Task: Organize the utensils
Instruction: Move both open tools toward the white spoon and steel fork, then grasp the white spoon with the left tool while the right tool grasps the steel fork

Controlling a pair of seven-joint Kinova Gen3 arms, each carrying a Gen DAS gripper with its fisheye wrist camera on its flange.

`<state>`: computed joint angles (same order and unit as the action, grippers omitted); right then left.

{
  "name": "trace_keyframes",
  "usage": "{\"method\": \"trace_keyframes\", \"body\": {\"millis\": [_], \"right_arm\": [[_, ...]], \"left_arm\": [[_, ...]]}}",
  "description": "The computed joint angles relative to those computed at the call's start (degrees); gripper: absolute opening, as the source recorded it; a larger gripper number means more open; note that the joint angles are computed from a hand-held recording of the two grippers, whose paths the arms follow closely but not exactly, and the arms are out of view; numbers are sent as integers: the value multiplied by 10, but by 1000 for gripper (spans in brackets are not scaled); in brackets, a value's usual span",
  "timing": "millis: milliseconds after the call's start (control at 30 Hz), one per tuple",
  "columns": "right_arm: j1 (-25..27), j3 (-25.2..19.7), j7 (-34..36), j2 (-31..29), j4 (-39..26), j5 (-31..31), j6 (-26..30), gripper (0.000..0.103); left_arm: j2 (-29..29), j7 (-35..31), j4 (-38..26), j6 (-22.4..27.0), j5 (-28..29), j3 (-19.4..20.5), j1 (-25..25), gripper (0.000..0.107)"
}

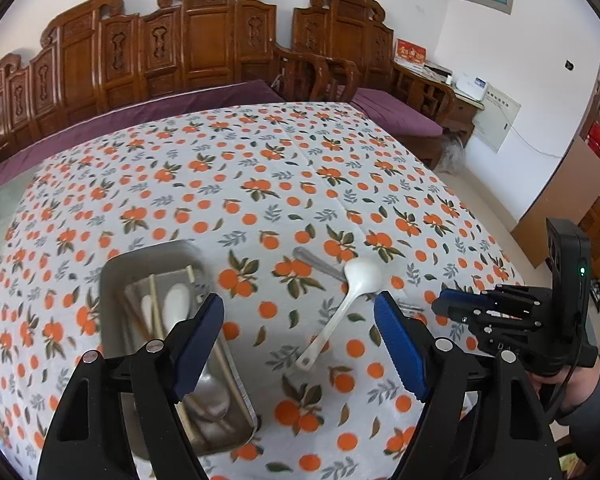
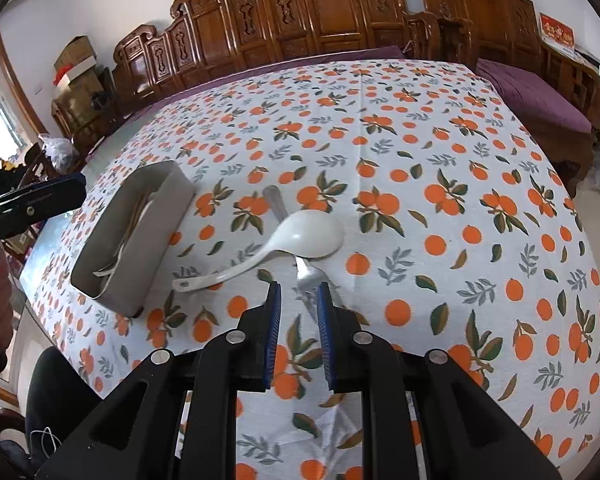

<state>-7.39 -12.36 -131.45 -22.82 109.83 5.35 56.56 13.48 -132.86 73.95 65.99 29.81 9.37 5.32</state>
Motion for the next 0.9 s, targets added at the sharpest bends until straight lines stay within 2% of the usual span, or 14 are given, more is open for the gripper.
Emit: {"method": "trace_keyframes", "body": {"millis": [467, 700, 767, 900], "right_arm": [[11, 38, 35, -9, 36, -27, -24, 20], [16, 43, 44, -13, 42, -37, -28, 20], [18, 44, 47, -14, 42, -38, -27, 20], [21, 45, 52, -15, 41, -39, -27, 20]], "left_arm": [[74, 50, -34, -13, -90, 21, 88, 59], [118, 75, -48, -2, -140, 23, 125, 37], [127, 80, -50, -3, -150, 23, 133, 36], [137, 81, -56, -1, -160, 26, 140, 28]]}}
